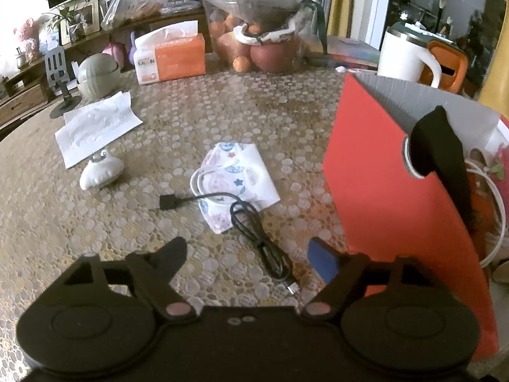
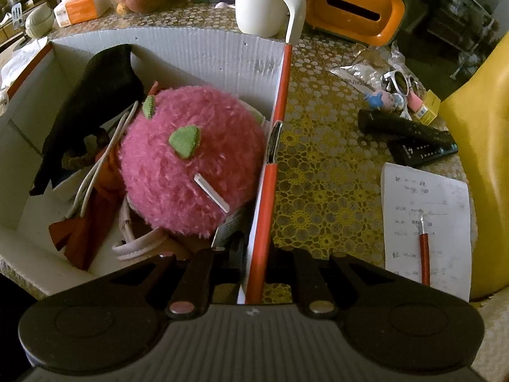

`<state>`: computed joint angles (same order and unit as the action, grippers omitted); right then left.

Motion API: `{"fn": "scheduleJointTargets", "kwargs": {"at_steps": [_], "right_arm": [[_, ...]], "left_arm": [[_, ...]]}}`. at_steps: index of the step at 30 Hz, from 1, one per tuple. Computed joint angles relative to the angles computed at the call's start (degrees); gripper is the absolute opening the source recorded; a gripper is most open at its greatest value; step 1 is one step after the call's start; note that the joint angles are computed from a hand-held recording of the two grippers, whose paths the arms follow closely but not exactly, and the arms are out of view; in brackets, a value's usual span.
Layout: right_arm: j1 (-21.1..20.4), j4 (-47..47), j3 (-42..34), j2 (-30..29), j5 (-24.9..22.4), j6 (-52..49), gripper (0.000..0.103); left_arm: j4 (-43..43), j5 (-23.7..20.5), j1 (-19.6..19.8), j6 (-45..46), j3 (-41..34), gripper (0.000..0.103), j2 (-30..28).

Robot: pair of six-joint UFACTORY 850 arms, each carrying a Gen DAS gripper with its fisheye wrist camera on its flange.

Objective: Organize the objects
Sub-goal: 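Move the left tool to the black USB cable and grasp it, then lift the black cable with the left gripper toward the shoebox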

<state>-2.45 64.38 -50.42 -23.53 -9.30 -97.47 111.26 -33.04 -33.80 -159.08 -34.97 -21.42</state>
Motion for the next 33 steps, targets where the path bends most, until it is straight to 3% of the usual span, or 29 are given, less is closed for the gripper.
{"fn": "scheduleJointTargets", "kwargs": {"at_steps": [10,17,21,25,33], "right_arm": [[-0.1,1.8,0.3,0.3,-0.2,-1.5,0.011],[-0.3,2.8,0.8,1.0,-0.5,-2.7,0.011],[-0.8,2.3,0.9,1.5,-1.4,-2.4,0.011],[-0.8,4.0,1.3,2.1,-1.5,-4.6,0.011],[-1.1,17.4,2.7,2.9,-1.1,-17.9,0.010]], "left_arm": [[0.5,0.9,0.1,-1.1,-1.8,0.056,-2.2],[0.7,1.0,0.8,-1.7,-2.8,0.048,-3.1],[0.0,0.4,0.5,-1.0,-3.0,0.025,-3.2],[0.7,0.0,0.3,-1.4,-2.8,0.010,-3.1],[1.6,-0.8,0.0,-1.9,-1.7,0.006,-1.9]]}}
